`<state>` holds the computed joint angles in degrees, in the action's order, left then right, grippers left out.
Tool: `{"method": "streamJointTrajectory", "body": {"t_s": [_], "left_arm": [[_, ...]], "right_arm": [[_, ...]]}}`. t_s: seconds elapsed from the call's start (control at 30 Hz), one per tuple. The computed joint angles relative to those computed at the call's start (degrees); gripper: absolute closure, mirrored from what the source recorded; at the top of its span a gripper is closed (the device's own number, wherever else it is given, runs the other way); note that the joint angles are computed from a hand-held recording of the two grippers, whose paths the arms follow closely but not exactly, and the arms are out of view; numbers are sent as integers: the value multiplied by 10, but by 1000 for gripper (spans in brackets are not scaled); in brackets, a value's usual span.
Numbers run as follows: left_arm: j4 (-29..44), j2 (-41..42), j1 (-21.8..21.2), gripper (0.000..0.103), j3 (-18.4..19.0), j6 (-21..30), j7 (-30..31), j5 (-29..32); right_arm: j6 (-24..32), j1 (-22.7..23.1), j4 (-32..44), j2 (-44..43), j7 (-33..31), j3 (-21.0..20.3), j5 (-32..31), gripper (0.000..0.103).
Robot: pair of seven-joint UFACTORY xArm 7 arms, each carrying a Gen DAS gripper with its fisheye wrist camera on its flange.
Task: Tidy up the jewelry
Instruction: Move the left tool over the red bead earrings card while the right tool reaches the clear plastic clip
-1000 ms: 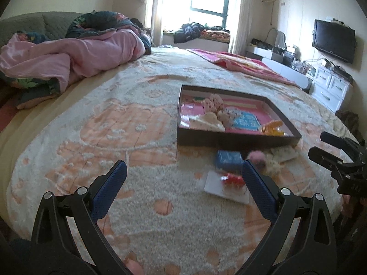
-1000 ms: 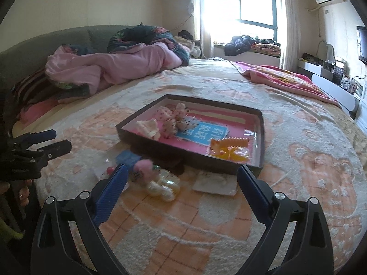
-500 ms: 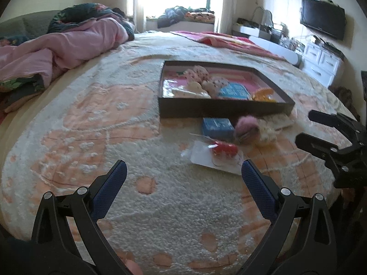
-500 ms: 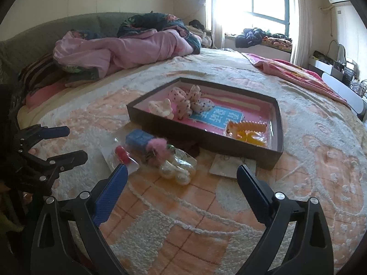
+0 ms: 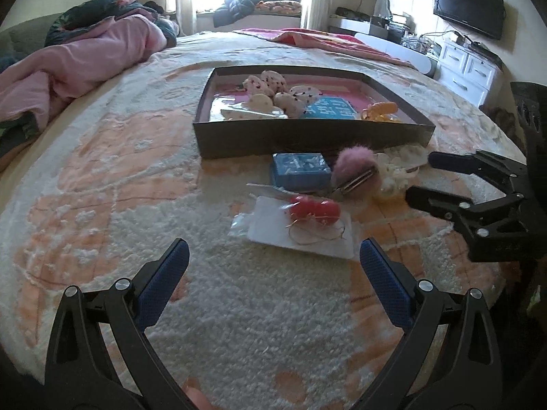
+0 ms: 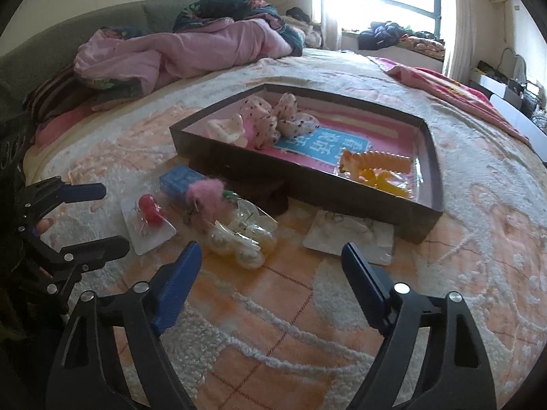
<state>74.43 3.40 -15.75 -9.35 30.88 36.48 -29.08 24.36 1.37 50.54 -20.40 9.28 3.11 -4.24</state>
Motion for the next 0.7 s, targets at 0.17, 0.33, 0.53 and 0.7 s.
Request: {"method": "streamJointTrajectory", "body": {"t_s": [0.17,0.33,0.53,0.7], "left_arm": [[10,10,0,11,-5,7,14,-16],[18,20,-2,11,-7,9,7,-11],[31,30,4,12,-11,19,9,-28],[35,37,1,12,-14,18,10,-23]], "right_arm": [[7,20,21,24,-45,-21,35,35],[10,41,42,47,-107,-36,81,47],[20,47,55,59,-152,-41,139,59],[12,37,40,46,-137,-34,141,59]]}}
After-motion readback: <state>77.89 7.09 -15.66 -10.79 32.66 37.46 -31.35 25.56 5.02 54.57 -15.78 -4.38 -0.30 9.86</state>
